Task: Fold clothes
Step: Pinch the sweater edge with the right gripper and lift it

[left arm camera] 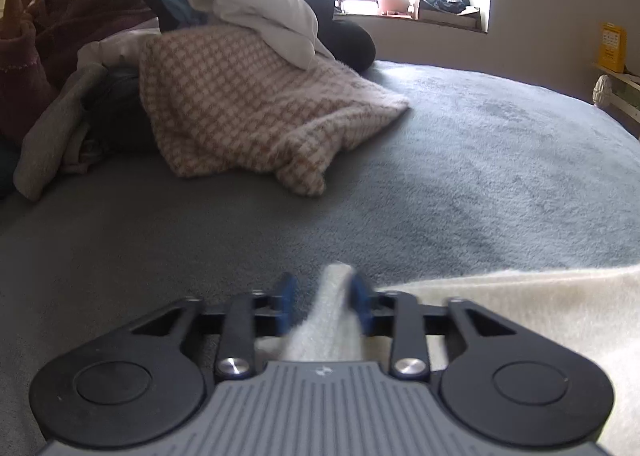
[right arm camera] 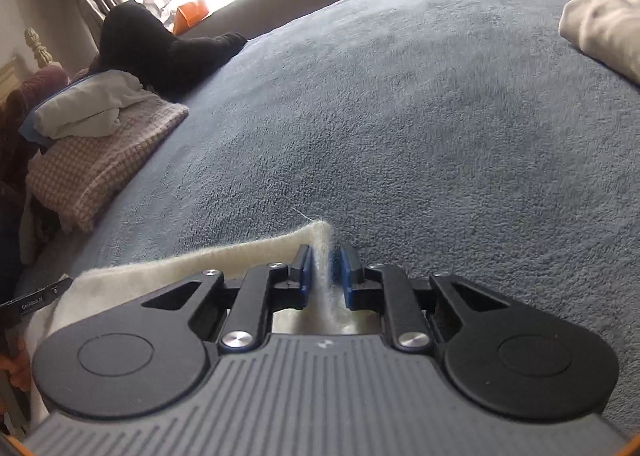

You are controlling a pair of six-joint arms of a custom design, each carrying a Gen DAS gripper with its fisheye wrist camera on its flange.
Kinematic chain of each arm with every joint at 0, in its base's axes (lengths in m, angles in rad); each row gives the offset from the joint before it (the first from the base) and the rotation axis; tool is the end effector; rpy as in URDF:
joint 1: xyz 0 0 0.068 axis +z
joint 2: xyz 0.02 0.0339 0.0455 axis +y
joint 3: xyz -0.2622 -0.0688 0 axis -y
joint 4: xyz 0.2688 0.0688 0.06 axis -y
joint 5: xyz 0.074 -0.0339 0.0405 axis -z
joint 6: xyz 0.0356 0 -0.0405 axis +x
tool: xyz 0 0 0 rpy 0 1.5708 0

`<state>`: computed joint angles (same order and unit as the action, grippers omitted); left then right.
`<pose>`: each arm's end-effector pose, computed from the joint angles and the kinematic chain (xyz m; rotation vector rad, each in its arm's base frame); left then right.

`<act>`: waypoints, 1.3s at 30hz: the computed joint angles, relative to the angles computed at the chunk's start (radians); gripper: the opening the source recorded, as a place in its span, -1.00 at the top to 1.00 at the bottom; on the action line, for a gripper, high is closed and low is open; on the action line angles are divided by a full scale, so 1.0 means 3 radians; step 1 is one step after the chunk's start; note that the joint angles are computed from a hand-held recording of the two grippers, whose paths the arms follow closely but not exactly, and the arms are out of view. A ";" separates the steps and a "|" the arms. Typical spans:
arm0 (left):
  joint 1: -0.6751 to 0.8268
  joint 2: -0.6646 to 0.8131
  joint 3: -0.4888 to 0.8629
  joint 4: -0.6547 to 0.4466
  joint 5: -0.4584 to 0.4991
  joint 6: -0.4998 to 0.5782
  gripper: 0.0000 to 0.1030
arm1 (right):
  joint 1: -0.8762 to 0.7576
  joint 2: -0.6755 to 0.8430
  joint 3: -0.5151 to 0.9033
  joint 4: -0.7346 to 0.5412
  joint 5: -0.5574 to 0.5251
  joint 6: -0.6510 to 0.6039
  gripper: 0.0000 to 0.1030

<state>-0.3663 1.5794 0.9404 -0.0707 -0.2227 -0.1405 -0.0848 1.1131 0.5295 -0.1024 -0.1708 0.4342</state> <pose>0.3355 -0.1203 0.1927 0.1391 2.2552 -0.0156 0.2455 -0.0148 0.1816 0.4937 2.2185 0.3784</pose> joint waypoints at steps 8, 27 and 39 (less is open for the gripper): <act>-0.0070 -0.1196 -0.0656 -0.0181 0.0070 -0.0030 -0.48 | 0.0099 -0.1272 0.0023 -0.0916 0.0466 0.0097 0.30; -0.0140 -0.2413 -0.1288 -0.1167 0.0605 -0.0015 -0.70 | 0.1387 -0.1821 0.0048 -0.2580 0.1375 0.0866 0.86; 0.0014 -0.3327 -0.1226 -0.2298 0.0944 0.0258 -0.65 | 0.0756 -0.2357 0.0737 -0.3549 0.0311 0.0812 0.76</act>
